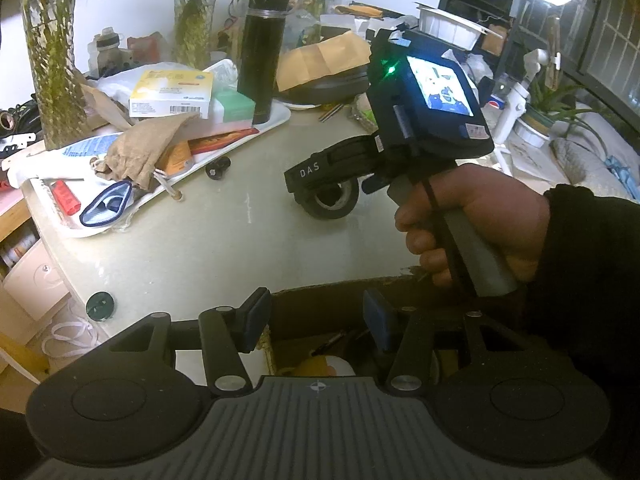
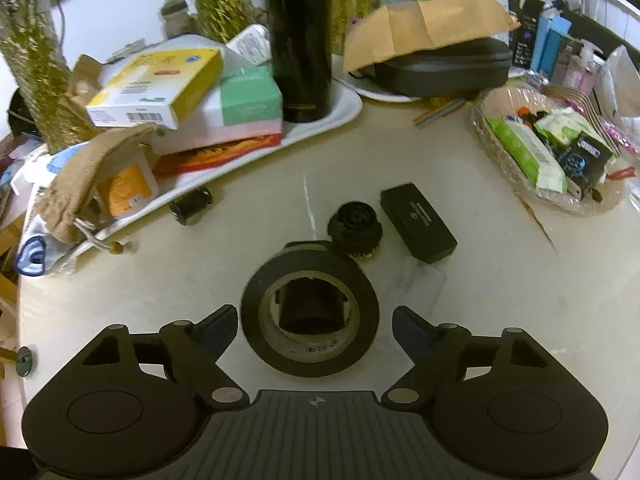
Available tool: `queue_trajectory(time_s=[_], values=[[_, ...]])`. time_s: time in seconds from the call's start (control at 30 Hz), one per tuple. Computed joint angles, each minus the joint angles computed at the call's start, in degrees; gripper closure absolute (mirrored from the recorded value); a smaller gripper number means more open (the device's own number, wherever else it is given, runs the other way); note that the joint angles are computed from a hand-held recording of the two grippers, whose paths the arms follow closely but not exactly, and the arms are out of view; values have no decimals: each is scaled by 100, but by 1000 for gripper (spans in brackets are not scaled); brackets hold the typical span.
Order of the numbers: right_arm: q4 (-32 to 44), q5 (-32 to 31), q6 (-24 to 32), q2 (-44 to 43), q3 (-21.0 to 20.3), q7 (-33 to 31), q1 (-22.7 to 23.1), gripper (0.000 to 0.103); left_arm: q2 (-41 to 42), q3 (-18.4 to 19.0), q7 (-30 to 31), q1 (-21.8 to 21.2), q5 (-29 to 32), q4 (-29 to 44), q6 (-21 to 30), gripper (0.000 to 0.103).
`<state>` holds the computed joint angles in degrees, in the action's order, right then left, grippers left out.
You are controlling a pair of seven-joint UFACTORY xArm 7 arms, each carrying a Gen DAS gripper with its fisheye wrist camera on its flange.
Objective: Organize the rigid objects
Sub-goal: 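Lower the right tool onto the black tape roll and grasp its rim, then lift the tape roll with the right tool while the left tool grasps a small black cylinder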
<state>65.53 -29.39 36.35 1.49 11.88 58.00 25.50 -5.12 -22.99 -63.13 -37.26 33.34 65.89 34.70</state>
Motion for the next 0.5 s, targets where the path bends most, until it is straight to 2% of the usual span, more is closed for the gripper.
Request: queue_trajectory(time_s=[0.1,0.5], values=[[-45,188,-116,8,-14,-126,-20,28,9,-6,-43,1,36,13,15,53],[-420,307,-227,-574,93,-268,-132,28,6,-18,-231,14,168,32,76,53]])
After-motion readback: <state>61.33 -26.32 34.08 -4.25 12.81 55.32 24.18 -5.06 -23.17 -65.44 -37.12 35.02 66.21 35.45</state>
